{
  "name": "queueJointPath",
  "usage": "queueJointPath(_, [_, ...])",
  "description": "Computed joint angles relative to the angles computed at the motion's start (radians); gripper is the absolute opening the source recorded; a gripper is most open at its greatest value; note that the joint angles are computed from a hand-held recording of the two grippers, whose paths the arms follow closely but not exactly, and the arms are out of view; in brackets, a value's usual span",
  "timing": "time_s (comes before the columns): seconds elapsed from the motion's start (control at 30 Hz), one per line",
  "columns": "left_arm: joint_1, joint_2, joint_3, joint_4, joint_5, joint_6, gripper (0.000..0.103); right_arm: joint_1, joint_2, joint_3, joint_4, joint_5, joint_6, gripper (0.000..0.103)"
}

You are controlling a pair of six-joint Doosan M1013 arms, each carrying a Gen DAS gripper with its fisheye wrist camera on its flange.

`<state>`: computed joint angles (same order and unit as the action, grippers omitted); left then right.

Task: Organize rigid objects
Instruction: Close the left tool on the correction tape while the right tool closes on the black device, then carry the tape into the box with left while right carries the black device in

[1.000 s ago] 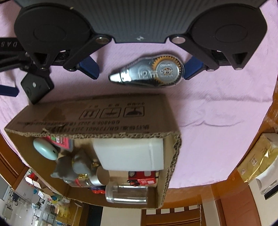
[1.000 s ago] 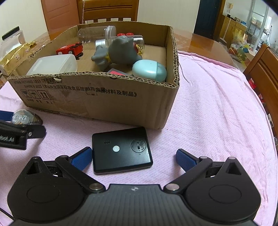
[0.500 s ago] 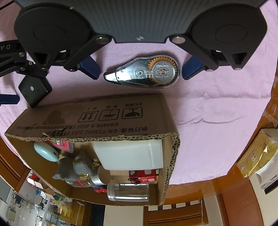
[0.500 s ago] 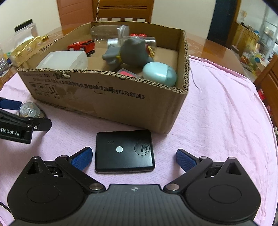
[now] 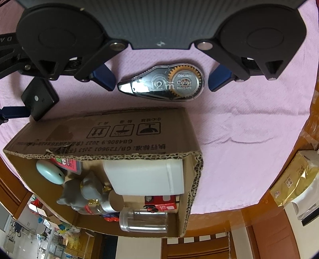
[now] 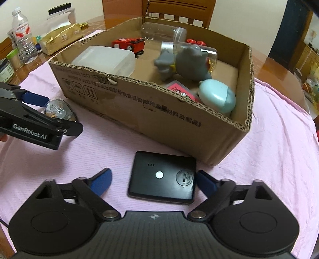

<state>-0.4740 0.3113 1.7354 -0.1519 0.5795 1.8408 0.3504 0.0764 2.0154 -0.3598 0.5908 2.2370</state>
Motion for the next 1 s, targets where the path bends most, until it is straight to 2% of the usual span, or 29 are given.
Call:
queueJointPath(0.1, [0.001, -0.002, 0.000, -0.003, -0.005, 0.007, 0.089, 0.000, 0.000, -0.006, -0.002, 0.013, 0.012, 0.084])
queueJointPath(0.23, [0.002, 0.000, -0.005, -0.011, 0.006, 0.021, 0.089, 0.000, -0.002, -0.010, -0.009, 0.029, 0.030, 0.074])
queueJointPath(0.57, [0.015, -0.010, -0.017, -0.072, 0.055, 0.167, 0.089, 0.000, -0.005, -0.020, 0.020, 0.071, 0.007, 0.074])
queueJointPath(0.9, [0.038, -0.052, -0.057, -0.216, 0.177, 0.442, 0.089, -0.003, -0.052, -0.022, 0.099, 0.116, -0.101, 0.074])
queueJointPath(1.0, [0.038, -0.070, -0.067, -0.279, 0.176, 0.523, 0.089, -0.004, -0.074, -0.028, 0.111, 0.130, -0.136, 0.074])
